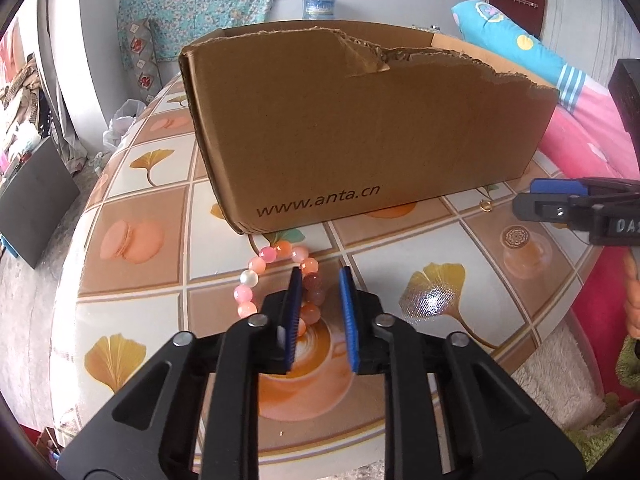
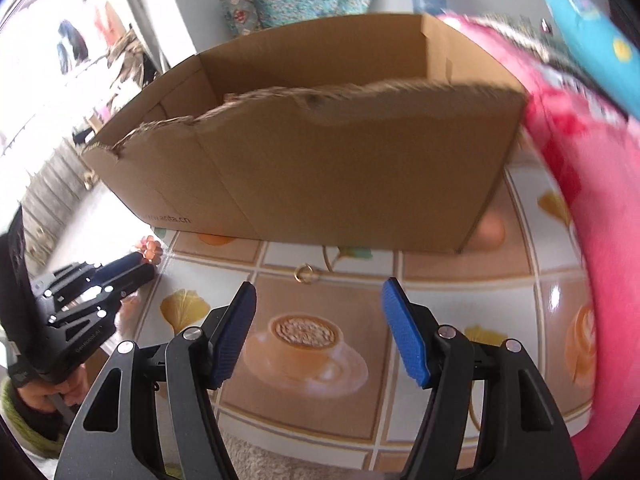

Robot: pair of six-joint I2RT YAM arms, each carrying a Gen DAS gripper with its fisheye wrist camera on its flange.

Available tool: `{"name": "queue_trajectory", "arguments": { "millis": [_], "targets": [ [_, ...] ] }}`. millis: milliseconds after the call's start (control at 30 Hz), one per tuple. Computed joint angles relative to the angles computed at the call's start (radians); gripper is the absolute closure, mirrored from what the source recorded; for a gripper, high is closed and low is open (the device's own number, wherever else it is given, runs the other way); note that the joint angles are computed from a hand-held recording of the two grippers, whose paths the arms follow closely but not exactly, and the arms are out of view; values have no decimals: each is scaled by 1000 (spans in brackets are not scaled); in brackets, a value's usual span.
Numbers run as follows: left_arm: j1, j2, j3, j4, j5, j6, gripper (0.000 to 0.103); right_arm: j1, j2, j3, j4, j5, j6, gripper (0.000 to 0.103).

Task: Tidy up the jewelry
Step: 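Move the left gripper to the pink bead bracelet and grasp it, then grasp the small gold ring with the right gripper while the left gripper holds the bracelet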

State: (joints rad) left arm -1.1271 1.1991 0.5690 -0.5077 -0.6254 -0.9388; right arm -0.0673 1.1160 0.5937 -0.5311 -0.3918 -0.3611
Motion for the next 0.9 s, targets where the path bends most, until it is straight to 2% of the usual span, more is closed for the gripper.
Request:
{"name": "queue_trajectory", "arguments": {
  "millis": [67, 200, 367, 667, 800, 900],
  "targets": [
    [2, -21, -18, 21, 12, -2, 92, 55, -1, -8, 27, 39, 14, 50],
    [-14, -35, -26, 25, 15, -5, 93, 108, 18, 0, 55, 85, 23, 58],
    [-5, -41, -35, 51, 21, 14, 93, 112, 54, 19, 60, 88, 24, 71],
    [9, -71, -65, 82, 34, 27, 93, 105, 136, 66, 40, 26, 20, 71],
    [20, -97, -79, 87, 54, 31, 93, 94, 147, 80, -32, -6, -9, 71],
    [23, -113, -89, 91, 61, 25, 93, 71, 153, 98, -111, -76, -39, 71]
  ]
}}
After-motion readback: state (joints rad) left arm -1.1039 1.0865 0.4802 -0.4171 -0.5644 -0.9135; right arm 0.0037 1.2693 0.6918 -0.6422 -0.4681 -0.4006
